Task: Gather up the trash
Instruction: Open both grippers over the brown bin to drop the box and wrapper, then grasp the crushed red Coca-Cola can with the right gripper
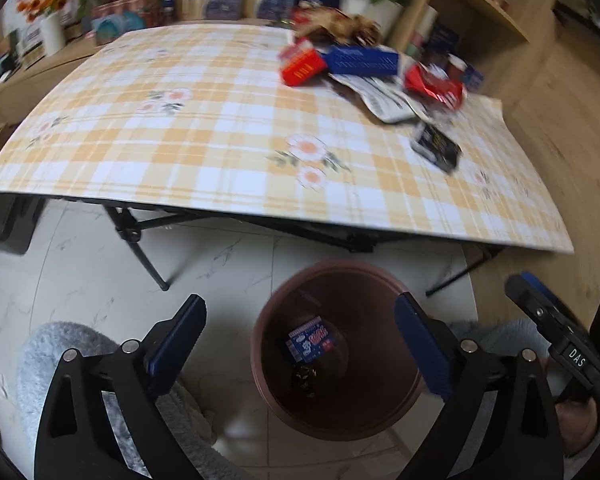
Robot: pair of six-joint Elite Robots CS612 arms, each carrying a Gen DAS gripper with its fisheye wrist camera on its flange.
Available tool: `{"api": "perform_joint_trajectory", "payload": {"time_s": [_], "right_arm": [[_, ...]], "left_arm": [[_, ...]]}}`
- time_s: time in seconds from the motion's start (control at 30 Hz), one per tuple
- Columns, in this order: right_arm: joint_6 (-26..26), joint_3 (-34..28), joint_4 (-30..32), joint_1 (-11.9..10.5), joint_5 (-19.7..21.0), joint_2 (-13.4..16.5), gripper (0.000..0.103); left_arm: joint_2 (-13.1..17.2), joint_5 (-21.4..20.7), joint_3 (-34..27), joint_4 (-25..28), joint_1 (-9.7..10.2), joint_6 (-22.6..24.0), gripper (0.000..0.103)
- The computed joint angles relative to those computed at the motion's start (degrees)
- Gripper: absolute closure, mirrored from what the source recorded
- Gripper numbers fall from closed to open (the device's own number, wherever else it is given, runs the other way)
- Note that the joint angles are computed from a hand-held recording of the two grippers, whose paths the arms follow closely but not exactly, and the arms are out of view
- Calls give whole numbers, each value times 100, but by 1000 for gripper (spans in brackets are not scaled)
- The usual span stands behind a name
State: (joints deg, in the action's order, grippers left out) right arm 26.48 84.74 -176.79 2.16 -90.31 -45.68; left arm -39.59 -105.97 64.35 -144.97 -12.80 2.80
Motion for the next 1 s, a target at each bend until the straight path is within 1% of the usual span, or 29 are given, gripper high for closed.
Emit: {"api": "perform_joint_trajectory", "payload": {"time_s": [0.17, 0.27, 0.43, 0.47, 0.5, 0.63, 0.7, 0.73, 0.77, 0.9, 1.0], "right_arm": [[-75, -174, 80, -114, -197, 13, 6], [-34, -397, 76, -203, -339, 69, 6], [33, -932, 95, -324, -523, 277, 6], [29, -1061, 137, -336, -577, 331, 8], [9, -1240, 215, -351, -623, 412, 11], [11, -1824, 541, -390, -728, 694, 18], [42, -2199, 767, -405, -770, 889, 22], [59, -2344, 854, -412, -780, 963, 23], [85, -2526, 955, -418, -791, 1062, 26], [307, -3163, 1339, -439, -809, 1411, 33], [688, -3702, 1720, -463, -857, 1703, 38]], "left_arm": [[76, 174, -157, -304, 52, -298, 9], [131, 218, -286, -354, 76, -408, 9], [211, 286, -459, -437, 105, -534, 9], [228, 312, -496, -450, 106, -548, 9], [247, 328, -528, -452, 109, -550, 9], [315, 425, -643, -444, 108, -560, 9], [356, 482, -708, -420, 107, -559, 9], [375, 512, -738, -413, 105, -561, 9], [395, 539, -770, -408, 104, -563, 9], [521, 632, -986, -278, 104, -575, 9], [611, 679, -1152, -160, 103, -605, 9]]}}
